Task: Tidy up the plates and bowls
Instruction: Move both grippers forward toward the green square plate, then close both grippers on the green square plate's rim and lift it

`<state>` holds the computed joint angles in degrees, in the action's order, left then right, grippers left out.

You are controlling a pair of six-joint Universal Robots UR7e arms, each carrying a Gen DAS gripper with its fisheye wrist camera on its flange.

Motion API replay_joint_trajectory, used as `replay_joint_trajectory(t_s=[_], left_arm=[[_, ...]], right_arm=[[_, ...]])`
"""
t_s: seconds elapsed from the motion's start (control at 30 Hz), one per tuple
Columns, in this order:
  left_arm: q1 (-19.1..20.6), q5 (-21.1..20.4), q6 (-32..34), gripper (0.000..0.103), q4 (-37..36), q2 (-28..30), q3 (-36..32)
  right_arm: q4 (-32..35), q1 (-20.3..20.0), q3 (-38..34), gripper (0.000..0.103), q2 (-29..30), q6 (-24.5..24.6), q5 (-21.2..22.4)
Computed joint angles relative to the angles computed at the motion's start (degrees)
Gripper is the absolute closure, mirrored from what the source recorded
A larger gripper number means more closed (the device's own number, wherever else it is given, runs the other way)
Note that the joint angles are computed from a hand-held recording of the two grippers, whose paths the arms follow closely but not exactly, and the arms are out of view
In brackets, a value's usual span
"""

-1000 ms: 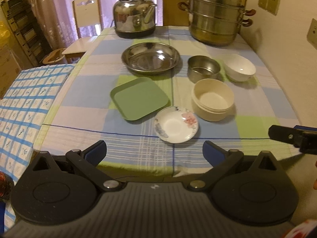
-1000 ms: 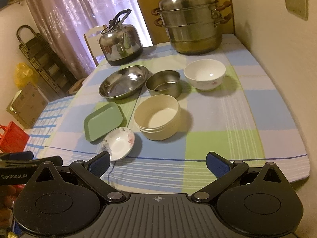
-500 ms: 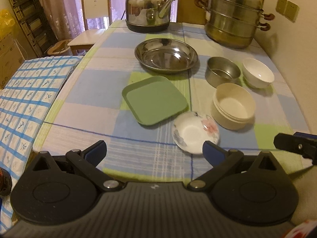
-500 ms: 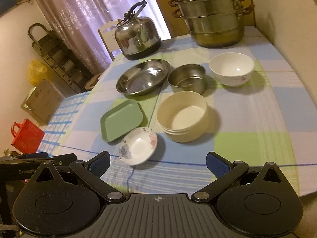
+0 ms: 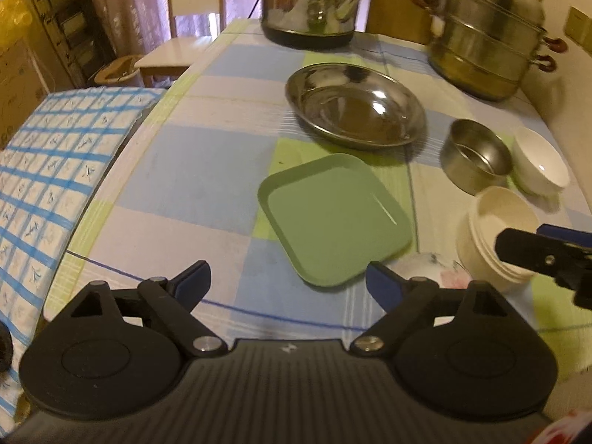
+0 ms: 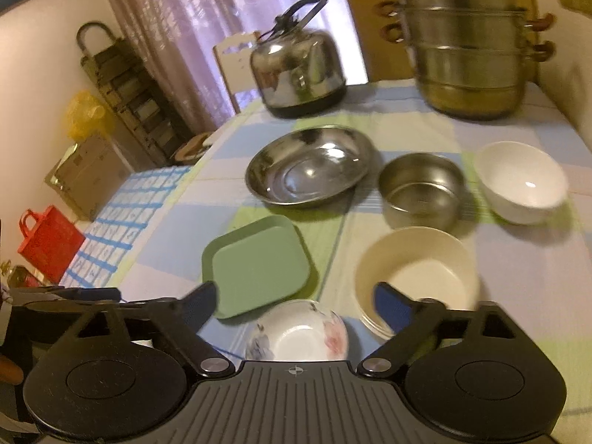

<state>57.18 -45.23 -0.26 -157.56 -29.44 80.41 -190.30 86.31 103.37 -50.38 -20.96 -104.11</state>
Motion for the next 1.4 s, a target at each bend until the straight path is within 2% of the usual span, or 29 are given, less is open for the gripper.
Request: replay_joint_trajectory(t_s=[0.1, 0.27, 0.33, 0.43, 0.77, 0.83, 0.97, 1.13, 1.3, 1.4], left_arm=[[1.0, -0.3, 1.0, 0.017, -0.7, 1.6, -2.2], [2.5, -0.8, 0.8, 0.032, 1.5, 4.2, -6.1], [3.0, -1.2, 0.9, 0.044, 2.3, 5.2, -7.7], [3.6, -2.0, 1.0, 0.049, 3.7, 6.3, -9.6], [5.3, -4.3, 2.2, 0.066, 8.2, 8.5, -14.3], [5.6, -4.9, 2.3, 0.068, 9.4, 8.7, -14.9], [6.0, -6.1, 3.0, 0.074, 10.2, 8.9, -15.7], [6.6, -7.1, 3.8, 0.089, 11.4, 8.9, -16.7], [7.1, -6.7, 5.2, 0.092, 11.0, 9.1, -17.6], [7.4, -5.0, 6.2, 0.093, 10.6, 9.4, -18.7]], right_arm=[[1.8, 0.4, -3.7, 0.023, 3.0, -1.1, -1.0], [3.9, 0.6, -9.7, 0.033, 7.9, -2.7, -3.4], [4.8, 0.8, -12.0, 0.040, 9.7, -2.4, -4.5], [5.8, 0.8, -15.0, 0.049, 12.0, -2.4, -5.8], [9.3, 1.1, -22.6, 0.063, 17.6, -2.0, -11.1], [9.7, 1.0, -23.4, 0.069, 18.3, -1.5, -11.6], [10.4, 0.7, -24.3, 0.071, 18.9, 0.0, -12.4], [10.6, 0.6, -24.9, 0.082, 19.4, 1.1, -13.5], [11.6, 0.6, -24.4, 0.089, 18.9, 2.2, -12.9], [13.4, 0.9, -23.9, 0.089, 18.5, 3.0, -11.8]])
